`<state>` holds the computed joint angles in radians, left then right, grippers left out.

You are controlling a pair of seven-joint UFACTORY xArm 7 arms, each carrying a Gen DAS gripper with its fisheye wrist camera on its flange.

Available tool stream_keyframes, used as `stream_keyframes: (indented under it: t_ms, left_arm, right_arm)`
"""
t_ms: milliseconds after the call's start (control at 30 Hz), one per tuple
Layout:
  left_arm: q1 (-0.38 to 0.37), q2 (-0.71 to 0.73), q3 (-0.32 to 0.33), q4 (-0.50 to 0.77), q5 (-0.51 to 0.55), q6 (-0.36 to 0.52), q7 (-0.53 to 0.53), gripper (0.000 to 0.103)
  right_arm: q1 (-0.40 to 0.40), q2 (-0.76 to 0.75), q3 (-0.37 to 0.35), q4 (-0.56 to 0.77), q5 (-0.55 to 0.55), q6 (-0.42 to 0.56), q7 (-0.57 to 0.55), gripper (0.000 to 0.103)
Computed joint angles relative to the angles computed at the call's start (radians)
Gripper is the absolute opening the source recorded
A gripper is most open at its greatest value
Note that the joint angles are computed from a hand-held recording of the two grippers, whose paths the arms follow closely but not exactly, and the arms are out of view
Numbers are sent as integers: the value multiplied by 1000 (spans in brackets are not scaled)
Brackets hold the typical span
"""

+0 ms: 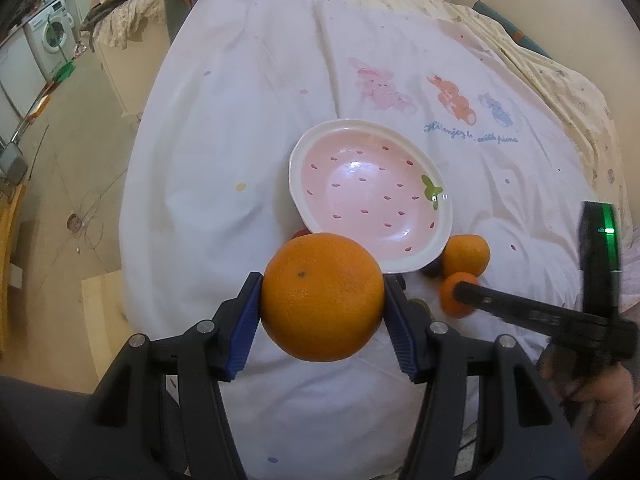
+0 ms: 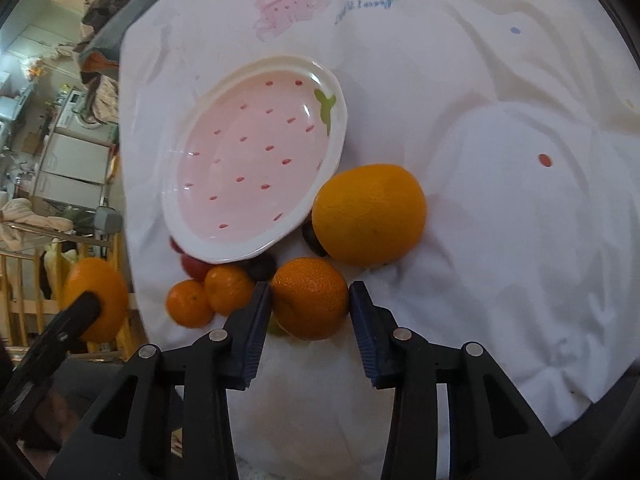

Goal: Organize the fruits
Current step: 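Lift the large orange with the left tool while the right tool grasps a tangerine, then lower the large orange and tangerine into the pink plate and open both tools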

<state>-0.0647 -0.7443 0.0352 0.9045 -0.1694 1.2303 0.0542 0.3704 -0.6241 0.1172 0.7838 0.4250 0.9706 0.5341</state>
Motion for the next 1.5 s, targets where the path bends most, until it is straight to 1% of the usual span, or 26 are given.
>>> stream_keyframes:
  t_ms: [200, 433, 700, 933, 1133, 1233, 1500]
  left_arm:
    - [3, -7, -12, -15, 21, -29, 1, 54]
    - [0, -13, -25, -26, 45, -62, 9, 54]
    - [-9, 59, -31, 45, 56, -42, 7, 54]
    - [-12, 163, -49, 121, 76, -92, 14, 54]
    - [-15, 248, -60, 172, 86, -137, 9, 54]
    - [-17, 289, -63, 194, 90, -145, 5, 54]
    - [-30, 389, -63, 216, 74, -201, 25, 54]
  right_arm:
    - [-1, -53, -20, 31, -12, 2, -49, 42]
    - [-17, -61, -43, 52, -18, -45, -118, 42]
    - [-26, -25, -74, 64, 10, -111, -185, 42]
    - [-35, 39, -94, 96, 33, -154, -244, 42]
    - [-45, 99, -102, 134, 53, -167, -281, 42]
    - [-49, 136, -107, 157, 72, -172, -300, 42]
    - [-60, 292, -98, 259, 119, -172, -367, 42]
